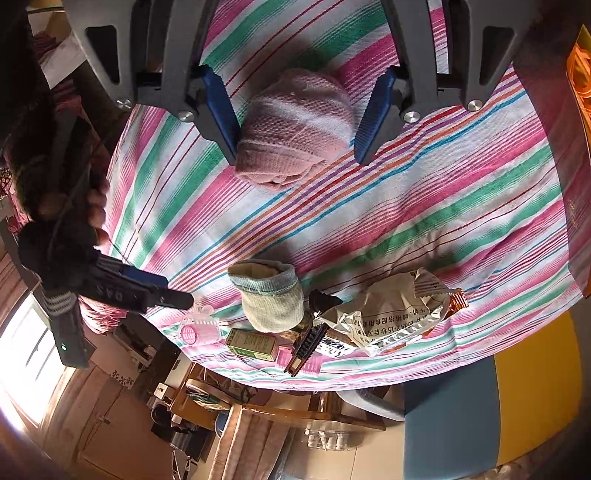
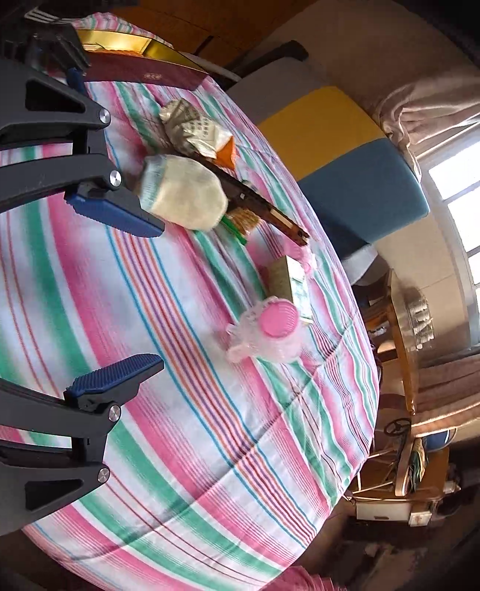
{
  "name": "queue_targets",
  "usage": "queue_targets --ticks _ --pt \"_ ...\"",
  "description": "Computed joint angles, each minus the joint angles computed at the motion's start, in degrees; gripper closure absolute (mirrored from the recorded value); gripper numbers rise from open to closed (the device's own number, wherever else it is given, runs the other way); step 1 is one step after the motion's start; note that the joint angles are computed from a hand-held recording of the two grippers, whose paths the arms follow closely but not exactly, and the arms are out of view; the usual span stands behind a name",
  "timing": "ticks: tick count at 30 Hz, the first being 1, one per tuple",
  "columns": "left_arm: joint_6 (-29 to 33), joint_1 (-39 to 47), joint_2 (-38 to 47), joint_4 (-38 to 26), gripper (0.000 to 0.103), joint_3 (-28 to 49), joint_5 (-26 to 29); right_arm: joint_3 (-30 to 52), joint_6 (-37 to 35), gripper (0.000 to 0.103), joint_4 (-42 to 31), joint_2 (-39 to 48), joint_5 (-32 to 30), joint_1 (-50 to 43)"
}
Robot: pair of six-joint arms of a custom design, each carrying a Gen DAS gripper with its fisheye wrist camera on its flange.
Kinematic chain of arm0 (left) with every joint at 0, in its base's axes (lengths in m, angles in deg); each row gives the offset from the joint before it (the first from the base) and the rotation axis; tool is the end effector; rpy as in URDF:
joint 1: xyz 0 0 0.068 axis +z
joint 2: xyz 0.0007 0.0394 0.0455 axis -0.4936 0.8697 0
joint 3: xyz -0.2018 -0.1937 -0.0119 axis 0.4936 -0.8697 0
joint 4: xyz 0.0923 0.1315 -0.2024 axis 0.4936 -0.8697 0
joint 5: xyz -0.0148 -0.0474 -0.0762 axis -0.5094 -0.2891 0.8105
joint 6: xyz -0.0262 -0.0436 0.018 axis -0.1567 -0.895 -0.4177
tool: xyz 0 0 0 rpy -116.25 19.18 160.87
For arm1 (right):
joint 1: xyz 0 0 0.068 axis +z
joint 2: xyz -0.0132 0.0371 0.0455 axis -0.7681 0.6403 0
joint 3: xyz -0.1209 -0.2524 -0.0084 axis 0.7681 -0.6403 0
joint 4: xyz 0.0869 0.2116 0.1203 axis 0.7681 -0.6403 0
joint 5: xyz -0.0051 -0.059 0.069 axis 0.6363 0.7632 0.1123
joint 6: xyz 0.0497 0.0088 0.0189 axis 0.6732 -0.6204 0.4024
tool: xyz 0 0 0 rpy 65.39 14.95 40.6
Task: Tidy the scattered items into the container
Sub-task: 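Grasp the pink hair roller with the right tool while the left tool holds the sock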
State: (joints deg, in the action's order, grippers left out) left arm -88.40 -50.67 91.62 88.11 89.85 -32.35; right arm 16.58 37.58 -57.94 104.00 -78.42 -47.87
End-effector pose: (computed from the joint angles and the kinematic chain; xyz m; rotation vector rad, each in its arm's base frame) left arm 0.1957 -0.0836 0.0859 0.4648 2.5648 -0.4345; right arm 0.2785 0.0189 0.0843 0.1534 2.4312 0.3904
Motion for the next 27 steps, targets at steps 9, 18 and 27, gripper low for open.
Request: queue_targets --ticks 9,18,27 --pt "-0.19 0.09 -1.72 0.05 0.047 -1.37 -0.26 15.67 1.70 0.038 -6.69 9.10 4.06 -1.65" --pt "-0.79 3.59 -5.06 -0.45 0.047 -4.37 2.15 11.84 -0.56 0.078 -5.75 6.81 4.34 -1.27" --pt "-0.74 7.87 -12.67 -4.17 0.047 -8.96 5.17 -1.16 3.40 0.078 -2.46 -1.71 -8.88 -1.68"
